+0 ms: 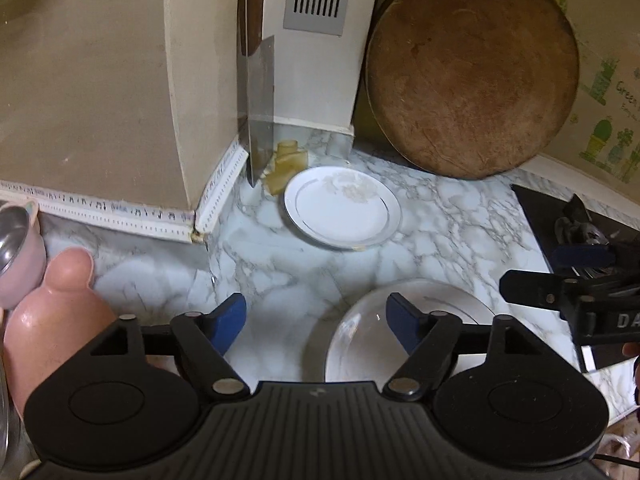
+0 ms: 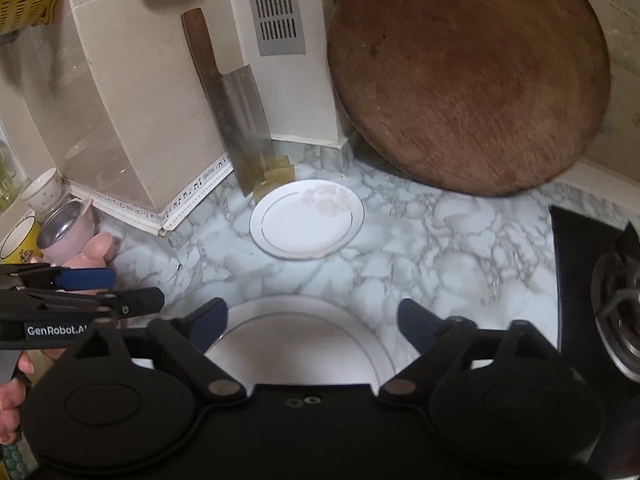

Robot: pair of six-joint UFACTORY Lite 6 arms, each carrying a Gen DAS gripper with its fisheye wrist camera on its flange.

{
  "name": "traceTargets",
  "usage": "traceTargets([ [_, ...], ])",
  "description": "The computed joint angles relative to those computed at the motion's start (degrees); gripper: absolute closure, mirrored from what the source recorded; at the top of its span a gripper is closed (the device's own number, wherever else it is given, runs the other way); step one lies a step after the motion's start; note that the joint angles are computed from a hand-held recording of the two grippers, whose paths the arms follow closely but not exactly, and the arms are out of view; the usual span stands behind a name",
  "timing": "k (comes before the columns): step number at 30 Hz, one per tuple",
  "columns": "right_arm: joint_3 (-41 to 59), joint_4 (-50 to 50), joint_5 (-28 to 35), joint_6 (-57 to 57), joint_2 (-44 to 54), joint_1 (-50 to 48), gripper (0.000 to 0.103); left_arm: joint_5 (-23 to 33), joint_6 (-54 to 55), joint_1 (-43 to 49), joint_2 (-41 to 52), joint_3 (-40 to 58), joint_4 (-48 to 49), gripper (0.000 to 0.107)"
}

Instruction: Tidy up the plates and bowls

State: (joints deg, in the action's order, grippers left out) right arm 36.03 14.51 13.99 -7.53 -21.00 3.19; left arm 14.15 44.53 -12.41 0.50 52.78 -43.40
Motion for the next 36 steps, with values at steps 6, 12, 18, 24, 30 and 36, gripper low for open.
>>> traceTargets([
  [6,12.2,13.5,-0.6,-19.1,16.1,-4.8,0.000,-2.0,-16.8,-2.3,10.5,10.5,13.8,0.030],
  [12,28.4,27.5,1.9,-37.5,34.4,-11.4,0.000,-2.9,-38.3,-5.0,22.1,22.4,32.7,0.030],
  [18,47.8,23.9,7.8,-34.9,52.3,-13.9,0.003,0.3,-49.8,-5.5,35.4,37.1,40.6,0.030],
  [24,65.4,17.8,14.1,-28.1,66.3,-14.6,0.013,6.4,-53.8,-5.7,47.9,52.7,41.3,0.030],
  [30,80.5,14.2,20.6,-22.4,77.7,-14.3,0.025,13.3,-55.5,-5.1,59.2,68.3,40.9,0.031],
  [36,93.8,14.2,28.3,-18.3,86.8,-14.4,0.038,18.8,-55.2,-4.2,66.6,79.8,39.0,0.040],
])
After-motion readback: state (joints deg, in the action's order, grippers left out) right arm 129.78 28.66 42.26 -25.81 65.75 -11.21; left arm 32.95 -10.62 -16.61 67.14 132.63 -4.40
